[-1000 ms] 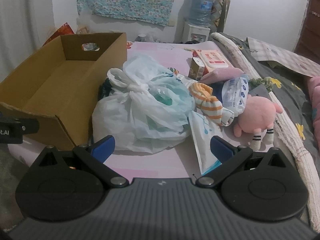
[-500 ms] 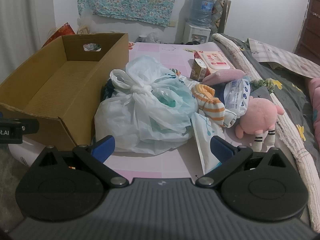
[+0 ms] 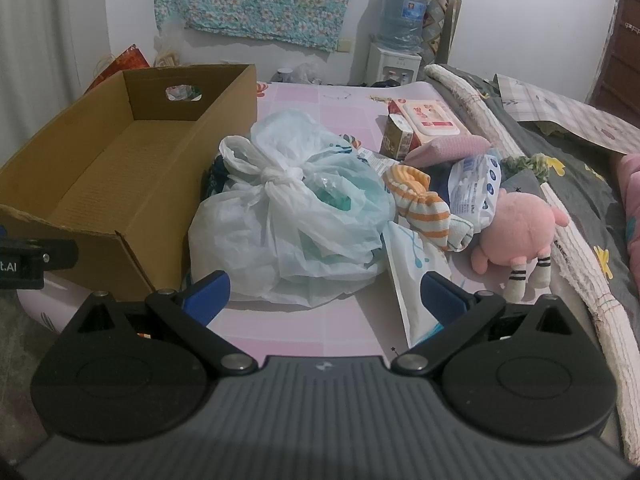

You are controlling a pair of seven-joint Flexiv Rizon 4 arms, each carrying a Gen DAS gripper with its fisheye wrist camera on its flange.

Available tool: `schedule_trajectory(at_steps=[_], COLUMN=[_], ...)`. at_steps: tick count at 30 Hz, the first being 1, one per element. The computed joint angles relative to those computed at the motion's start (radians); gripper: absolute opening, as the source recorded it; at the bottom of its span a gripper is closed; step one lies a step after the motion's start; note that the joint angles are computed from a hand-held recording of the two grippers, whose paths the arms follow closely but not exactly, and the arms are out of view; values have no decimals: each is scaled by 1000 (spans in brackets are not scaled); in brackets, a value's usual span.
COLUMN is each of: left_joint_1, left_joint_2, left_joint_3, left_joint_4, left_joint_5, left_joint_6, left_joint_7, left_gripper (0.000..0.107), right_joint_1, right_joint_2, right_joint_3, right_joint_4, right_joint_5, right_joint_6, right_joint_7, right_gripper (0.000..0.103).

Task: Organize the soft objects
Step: 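Move both tools toward the pile of soft items beside the box, then lower the left tool onto the white-and-blue snack packet and close it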

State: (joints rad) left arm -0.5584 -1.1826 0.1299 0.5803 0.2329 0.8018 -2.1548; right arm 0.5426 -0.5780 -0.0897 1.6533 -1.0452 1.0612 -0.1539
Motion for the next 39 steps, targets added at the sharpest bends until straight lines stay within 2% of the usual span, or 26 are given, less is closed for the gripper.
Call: schedule_trajectory(at_steps=[28, 32, 35, 39], left_joint_1=[1, -3, -9, -10], left_joint_2=[1, -6, -15, -50], left_joint_3=[-2, -3, -4, -26], left_joint_4=[0, -12, -27, -78], left_joint_5=[-2, 5, 10, -2], left_joint_6=[-16, -5, 16, 54], left_joint_7=[6, 26, 49, 112], left_gripper=[103, 103, 103, 103], right_joint_1=[-3, -15, -23, -45], right_joint_2=[-9, 7, 35, 91], right_joint_3=[0, -15, -48, -105], right_joint_4=[2, 39, 97, 193], right_joint_5=[25, 0, -72, -299], right_joint_6=[11, 77, 142, 194], right_joint_7=[-6, 51, 146, 382], right_gripper=[102, 102, 102, 102])
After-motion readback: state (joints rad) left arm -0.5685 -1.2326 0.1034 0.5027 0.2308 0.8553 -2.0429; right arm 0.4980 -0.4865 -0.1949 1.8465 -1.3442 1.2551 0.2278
